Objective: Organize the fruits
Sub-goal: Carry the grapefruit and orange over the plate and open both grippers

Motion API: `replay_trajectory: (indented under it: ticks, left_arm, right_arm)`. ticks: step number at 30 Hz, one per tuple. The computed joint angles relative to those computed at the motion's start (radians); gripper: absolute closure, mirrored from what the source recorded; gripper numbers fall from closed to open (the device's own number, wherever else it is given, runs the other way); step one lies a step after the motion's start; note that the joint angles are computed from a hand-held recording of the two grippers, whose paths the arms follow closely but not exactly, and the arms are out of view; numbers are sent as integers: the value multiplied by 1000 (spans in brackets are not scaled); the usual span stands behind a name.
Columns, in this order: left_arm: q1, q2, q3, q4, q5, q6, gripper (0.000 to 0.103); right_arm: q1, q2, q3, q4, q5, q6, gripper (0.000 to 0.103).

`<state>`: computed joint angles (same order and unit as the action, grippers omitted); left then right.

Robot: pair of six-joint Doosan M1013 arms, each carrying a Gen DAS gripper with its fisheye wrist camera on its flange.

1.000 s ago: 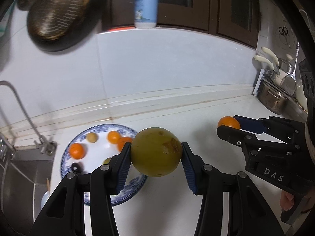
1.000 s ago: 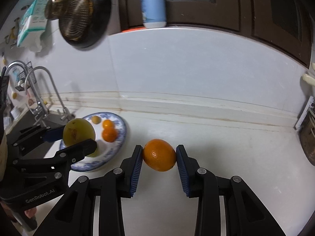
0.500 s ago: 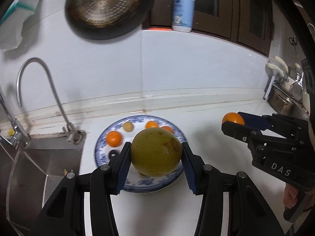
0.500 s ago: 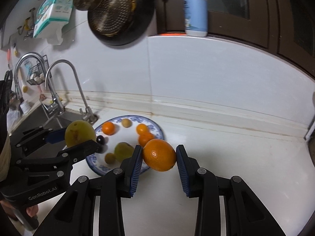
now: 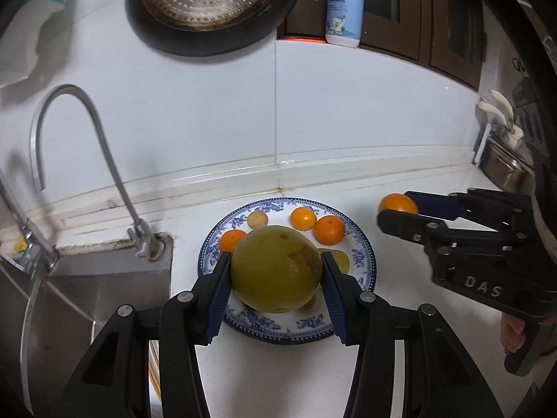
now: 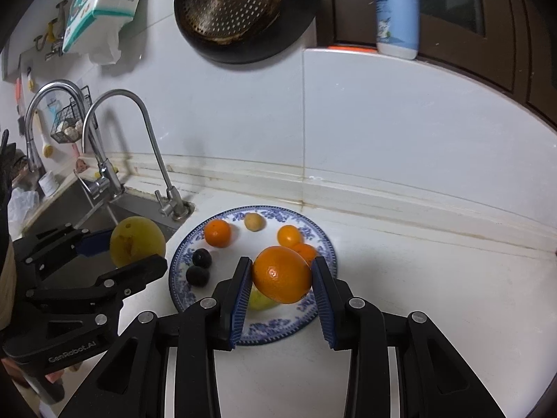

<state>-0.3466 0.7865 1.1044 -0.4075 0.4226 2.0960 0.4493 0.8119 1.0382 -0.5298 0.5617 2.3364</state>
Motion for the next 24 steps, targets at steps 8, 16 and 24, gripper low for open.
replay_trajectory:
  ticks: [8,16,24]
  left_arm:
    - [12,76,-121,-21,103,63,55]
    - [20,162,-264,0,218,68,55]
    - [22,220,-359,29,285,96,55]
  right_arm:
    - [-12,70,-108,97,58,-93,67]
    - [-30,142,-226,211,130,-226,67]
    - [-39,196,-312,261,196,-329,67]
